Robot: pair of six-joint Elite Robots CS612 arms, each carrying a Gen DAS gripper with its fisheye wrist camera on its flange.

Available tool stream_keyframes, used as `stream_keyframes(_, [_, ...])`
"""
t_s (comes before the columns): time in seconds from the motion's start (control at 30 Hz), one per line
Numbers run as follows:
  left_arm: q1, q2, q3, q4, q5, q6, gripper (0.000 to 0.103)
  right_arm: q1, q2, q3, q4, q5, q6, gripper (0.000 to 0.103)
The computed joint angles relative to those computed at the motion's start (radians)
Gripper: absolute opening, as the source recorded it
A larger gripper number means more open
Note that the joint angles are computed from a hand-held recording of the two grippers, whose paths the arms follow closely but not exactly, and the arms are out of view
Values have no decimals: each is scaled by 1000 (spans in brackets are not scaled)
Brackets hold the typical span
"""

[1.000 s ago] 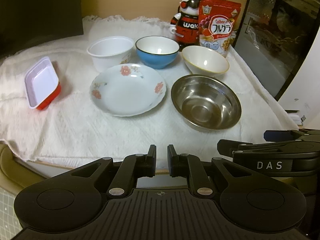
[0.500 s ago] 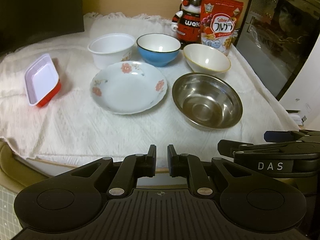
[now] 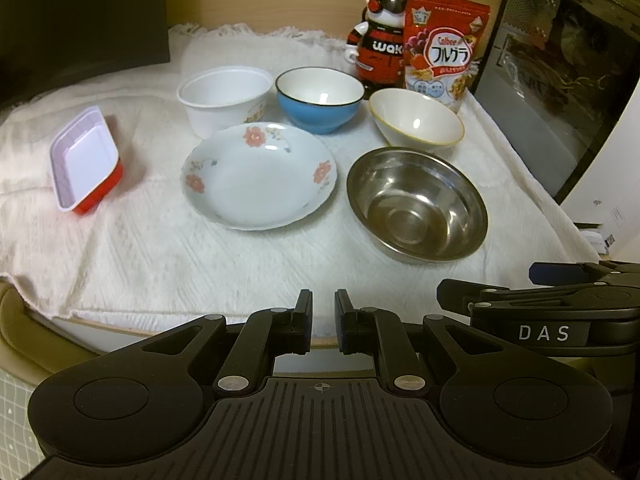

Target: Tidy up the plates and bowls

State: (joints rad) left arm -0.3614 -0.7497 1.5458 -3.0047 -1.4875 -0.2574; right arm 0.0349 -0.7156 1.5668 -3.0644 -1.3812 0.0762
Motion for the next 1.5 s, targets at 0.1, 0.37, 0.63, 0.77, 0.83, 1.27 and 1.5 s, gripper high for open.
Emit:
stream_keyframes(0.1, [1, 2, -5, -1, -4, 2, 14, -2, 2, -3, -4, 3, 2, 103])
stream_keyframes(0.37, [25, 40, -51, -56, -113, -17, 14, -21, 24, -18, -66, 36, 15, 103])
stream_keyframes(0.63, [52, 160, -216, -30, -243, -30, 15, -46, 88, -90, -102, -24, 63, 103])
stream_keyframes(0.77, [78, 209, -306, 46, -332, -137, 15, -61, 123, -149, -59, -32, 77, 103])
stream_keyframes(0.83, [82, 227, -338, 64, -333, -153, 16, -70, 143, -182, -37, -5, 109, 103])
stream_keyframes(1.27, [107, 344, -565, 320, -439, -35, 27, -70, 241, -371, 205, 83, 270, 87])
stream_keyframes(1.5, [107, 384, -622, 316, -489, -14, 24, -62, 248, -406, 296, 22, 150, 48])
